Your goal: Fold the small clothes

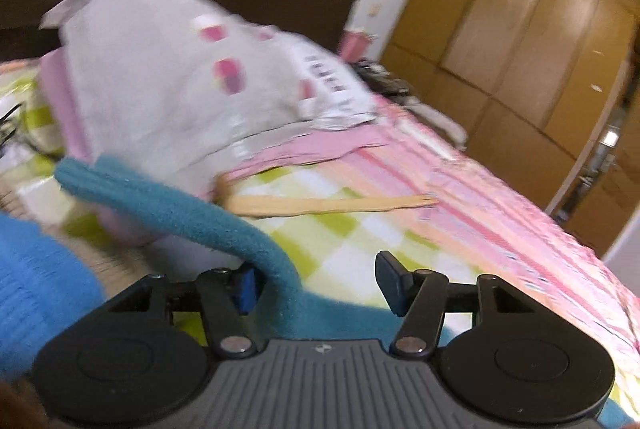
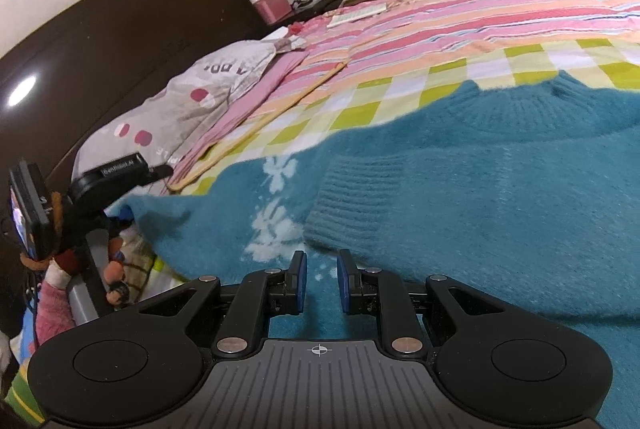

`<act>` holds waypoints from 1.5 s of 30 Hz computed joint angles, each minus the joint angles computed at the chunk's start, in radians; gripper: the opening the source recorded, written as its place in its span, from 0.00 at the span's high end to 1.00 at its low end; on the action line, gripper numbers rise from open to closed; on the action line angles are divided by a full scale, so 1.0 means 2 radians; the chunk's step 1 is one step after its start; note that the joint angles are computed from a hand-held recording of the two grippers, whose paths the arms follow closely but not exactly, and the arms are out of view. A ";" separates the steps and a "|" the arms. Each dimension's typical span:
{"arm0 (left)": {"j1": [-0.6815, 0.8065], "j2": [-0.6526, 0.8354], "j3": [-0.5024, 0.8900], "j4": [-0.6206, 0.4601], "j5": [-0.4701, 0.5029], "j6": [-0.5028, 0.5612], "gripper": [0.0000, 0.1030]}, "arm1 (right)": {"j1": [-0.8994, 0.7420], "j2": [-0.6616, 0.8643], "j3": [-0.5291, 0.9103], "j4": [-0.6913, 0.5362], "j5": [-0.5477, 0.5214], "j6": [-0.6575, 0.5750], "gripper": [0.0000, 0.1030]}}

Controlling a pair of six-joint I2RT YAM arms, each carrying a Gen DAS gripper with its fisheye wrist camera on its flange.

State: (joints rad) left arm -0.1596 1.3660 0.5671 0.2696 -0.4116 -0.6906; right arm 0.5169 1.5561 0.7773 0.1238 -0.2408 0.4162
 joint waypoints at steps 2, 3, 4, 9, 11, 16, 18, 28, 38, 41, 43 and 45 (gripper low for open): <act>-0.031 -0.005 0.007 0.006 -0.011 0.020 0.40 | -0.006 -0.010 -0.008 -0.001 -0.001 -0.001 0.82; -0.048 -0.007 0.012 0.008 -0.016 0.031 0.40 | -0.008 -0.014 -0.011 -0.002 -0.002 -0.002 0.82; -0.065 -0.007 0.016 0.013 -0.017 0.043 0.40 | -0.011 -0.017 -0.013 -0.003 -0.001 -0.002 0.82; -0.157 0.023 0.050 0.035 -0.026 0.091 0.40 | -0.041 -0.047 -0.037 -0.006 -0.004 -0.004 0.82; -0.198 0.052 0.070 0.042 -0.035 0.121 0.40 | -0.059 -0.060 -0.047 -0.010 -0.004 -0.008 0.82; -0.281 0.141 0.124 0.038 -0.060 0.209 0.38 | -0.116 -0.083 -0.064 -0.022 -0.010 -0.019 0.82; -0.303 0.167 0.139 0.032 -0.054 0.233 0.37 | -0.143 -0.090 -0.067 -0.027 -0.019 -0.026 0.82; -0.354 0.201 0.166 -0.003 -0.043 0.287 0.32 | -0.179 -0.091 -0.033 -0.054 -0.075 -0.076 0.75; -0.367 0.145 0.105 0.013 -0.044 0.245 0.31 | -0.073 -0.029 0.064 -0.101 -0.034 -0.171 0.65; -0.364 0.129 0.088 0.018 -0.036 0.230 0.31 | -0.042 0.013 0.115 -0.130 -0.013 -0.193 0.60; -0.361 0.121 0.078 0.025 -0.032 0.222 0.31 | -0.023 0.037 0.139 -0.138 0.018 -0.207 0.60; -0.357 0.114 0.069 0.029 -0.024 0.213 0.31 | -0.009 0.061 0.163 -0.148 0.043 -0.216 0.60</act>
State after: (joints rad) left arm -0.8735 1.5948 0.7050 0.3277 -0.4591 -0.2647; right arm 0.4986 1.6782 1.1028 -0.1715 -0.1553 -0.0163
